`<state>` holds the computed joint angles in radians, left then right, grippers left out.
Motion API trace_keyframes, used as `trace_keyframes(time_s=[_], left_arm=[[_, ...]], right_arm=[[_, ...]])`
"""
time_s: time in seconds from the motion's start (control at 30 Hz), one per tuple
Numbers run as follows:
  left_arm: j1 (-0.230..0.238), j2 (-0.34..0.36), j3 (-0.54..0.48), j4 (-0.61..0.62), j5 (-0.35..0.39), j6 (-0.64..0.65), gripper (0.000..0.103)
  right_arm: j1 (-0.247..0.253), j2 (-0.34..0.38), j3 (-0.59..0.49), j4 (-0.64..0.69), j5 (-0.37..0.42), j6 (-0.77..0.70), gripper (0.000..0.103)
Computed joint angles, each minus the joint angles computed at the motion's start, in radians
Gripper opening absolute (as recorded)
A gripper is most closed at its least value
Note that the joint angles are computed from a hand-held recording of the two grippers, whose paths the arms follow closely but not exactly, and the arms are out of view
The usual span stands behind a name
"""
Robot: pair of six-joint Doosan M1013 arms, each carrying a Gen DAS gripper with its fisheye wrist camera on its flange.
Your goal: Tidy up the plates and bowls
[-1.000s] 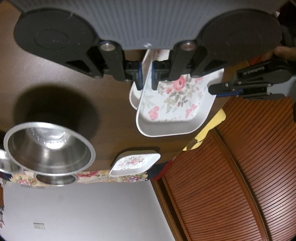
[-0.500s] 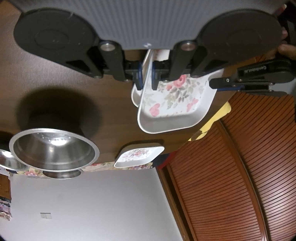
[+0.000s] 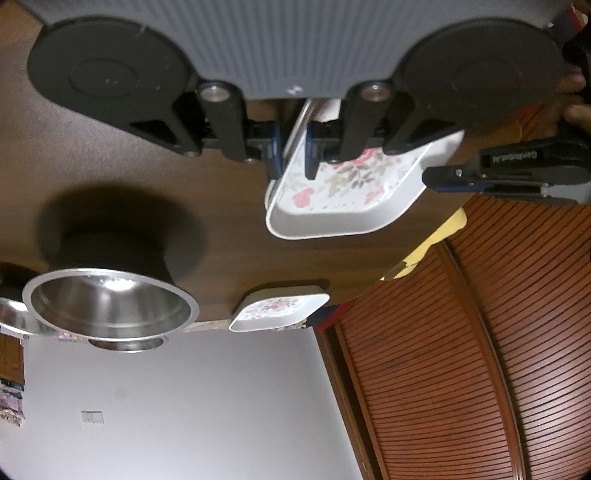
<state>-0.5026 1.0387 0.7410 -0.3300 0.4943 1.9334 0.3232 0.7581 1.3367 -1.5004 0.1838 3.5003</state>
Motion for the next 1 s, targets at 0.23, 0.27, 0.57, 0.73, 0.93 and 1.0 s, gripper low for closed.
trace_keyframes(time_s=[0.23,0.27,0.57,0.73,0.93,1.0], left_arm=[[0.001,-0.009,0.013,-0.023,-0.015,0.020,0.009],[0.002,-0.010,0.015,-0.029,-0.017,0.027,0.009],[0.004,-0.010,-0.006,-0.048,-0.021,0.049,0.018],[0.005,0.014,-0.070,-0.026,0.002,0.045,0.021],[0.008,0.066,-0.196,0.019,0.055,0.014,0.021],[0.010,0.092,-0.255,0.033,0.083,0.001,0.023]], right_arm=[[-0.003,-0.010,0.014,-0.153,-0.006,0.141,0.016],[-0.003,-0.012,0.015,-0.165,-0.004,0.153,0.016],[-0.003,-0.026,0.022,-0.217,0.004,0.184,0.016],[-0.005,-0.025,-0.011,-0.070,0.014,-0.037,0.016],[-0.018,-0.016,-0.069,0.128,0.011,-0.291,0.016],[-0.022,-0.011,-0.087,0.191,0.006,-0.360,0.016]])
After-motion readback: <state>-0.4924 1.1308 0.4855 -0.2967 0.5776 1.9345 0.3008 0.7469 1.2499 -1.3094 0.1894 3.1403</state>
